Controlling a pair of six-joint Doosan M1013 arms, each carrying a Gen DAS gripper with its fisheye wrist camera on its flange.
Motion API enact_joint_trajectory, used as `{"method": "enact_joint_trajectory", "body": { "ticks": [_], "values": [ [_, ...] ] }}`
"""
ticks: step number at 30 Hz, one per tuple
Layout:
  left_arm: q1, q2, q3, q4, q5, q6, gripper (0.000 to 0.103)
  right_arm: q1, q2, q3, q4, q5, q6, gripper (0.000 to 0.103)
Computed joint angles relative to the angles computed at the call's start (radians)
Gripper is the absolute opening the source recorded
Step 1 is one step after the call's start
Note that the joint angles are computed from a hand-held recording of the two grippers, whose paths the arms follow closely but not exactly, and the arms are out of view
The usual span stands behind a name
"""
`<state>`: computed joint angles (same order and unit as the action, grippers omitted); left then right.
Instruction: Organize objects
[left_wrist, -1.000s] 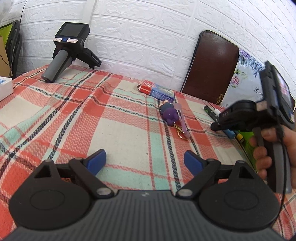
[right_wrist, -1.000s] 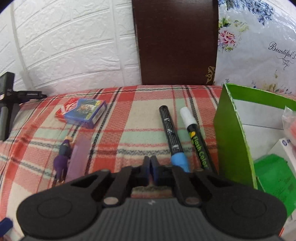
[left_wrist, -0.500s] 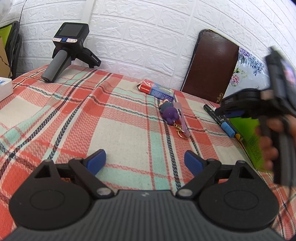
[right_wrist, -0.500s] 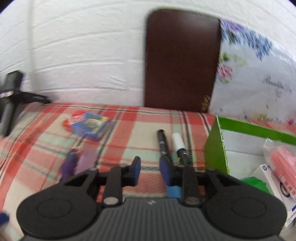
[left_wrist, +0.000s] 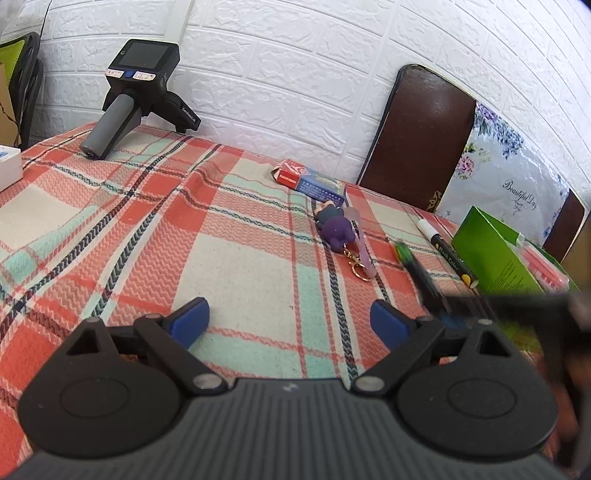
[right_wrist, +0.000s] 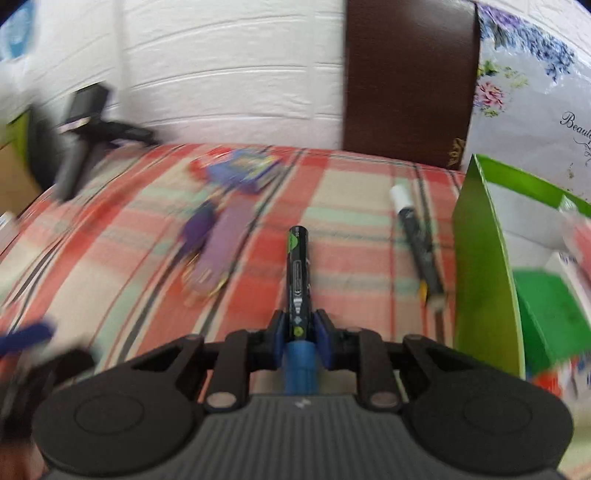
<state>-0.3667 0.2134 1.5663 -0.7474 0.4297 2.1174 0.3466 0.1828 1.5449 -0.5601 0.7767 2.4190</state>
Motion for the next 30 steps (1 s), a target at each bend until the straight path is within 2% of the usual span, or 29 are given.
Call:
{"method": "enact_joint_trajectory", "body": {
  "ticks": [4, 6, 7, 8, 9, 11, 12, 14, 16, 17, 18, 19, 20, 23, 26, 30],
  "values": [
    [-0.006, 0.001, -0.006, 0.049, 0.007, -0.025, 0.097, 0.040, -0.092, 0.110, 0.018, -0.066, -0.031, 0.019],
    [-0.013, 0.005, -0.025, 0.142, 0.039, -0.085, 0.096, 0.052, -0.124, 0.144, 0.010, -0.082, -0.035, 0.027],
    [-0.018, 0.004, -0.038, 0.209, 0.068, -0.147, 0.095, 0.057, -0.138, 0.160, -0.002, -0.090, -0.021, 0.027],
    [-0.017, 0.001, -0.050, 0.227, 0.108, -0.191, 0.095, 0.060, -0.149, 0.175, -0.010, -0.102, -0.012, 0.027],
    [-0.010, 0.000, -0.066, 0.191, 0.170, -0.217, 0.094, 0.062, -0.158, 0.185, -0.010, -0.110, -0.013, 0.027],
    [0.008, 0.009, -0.096, 0.052, 0.309, -0.210, 0.091, 0.072, -0.176, 0.214, -0.032, -0.132, 0.014, 0.027],
    [0.007, 0.015, -0.111, 0.024, 0.362, -0.218, 0.089, 0.071, -0.180, 0.224, -0.033, -0.146, 0.022, 0.027],
    [-0.014, 0.029, -0.144, 0.043, 0.436, -0.238, 0.087, 0.070, -0.184, 0.239, -0.043, -0.173, 0.043, 0.029],
    [-0.049, 0.047, -0.176, 0.128, 0.485, -0.298, 0.083, 0.064, -0.188, 0.248, -0.038, -0.198, 0.020, 0.021],
    [-0.067, 0.055, -0.186, 0.174, 0.493, -0.329, 0.080, 0.063, -0.190, 0.254, -0.042, -0.210, 0.015, 0.020],
    [-0.088, 0.048, -0.178, 0.225, 0.454, -0.345, 0.069, 0.060, -0.193, 0.262, -0.043, -0.225, 0.017, 0.020],
    [-0.100, 0.048, -0.178, 0.244, 0.449, -0.329, 0.053, 0.058, -0.199, 0.268, -0.043, -0.240, 0.026, 0.020],
    [-0.100, 0.059, -0.193, 0.217, 0.487, -0.305, 0.031, 0.055, -0.208, 0.280, -0.056, -0.265, 0.049, 0.020],
    [-0.105, 0.050, -0.190, 0.172, 0.468, -0.290, 0.030, 0.071, -0.228, 0.300, -0.218, -0.279, 0.181, 0.020],
    [-0.123, 0.034, -0.202, 0.171, 0.430, -0.268, 0.030, 0.065, -0.249, 0.317, -0.347, -0.310, 0.314, 0.020],
    [-0.151, 0.045, -0.262, 0.130, 0.411, -0.186, 0.029, 0.074, -0.266, 0.333, -0.693, -0.263, 0.602, 0.020]
  ]
}}
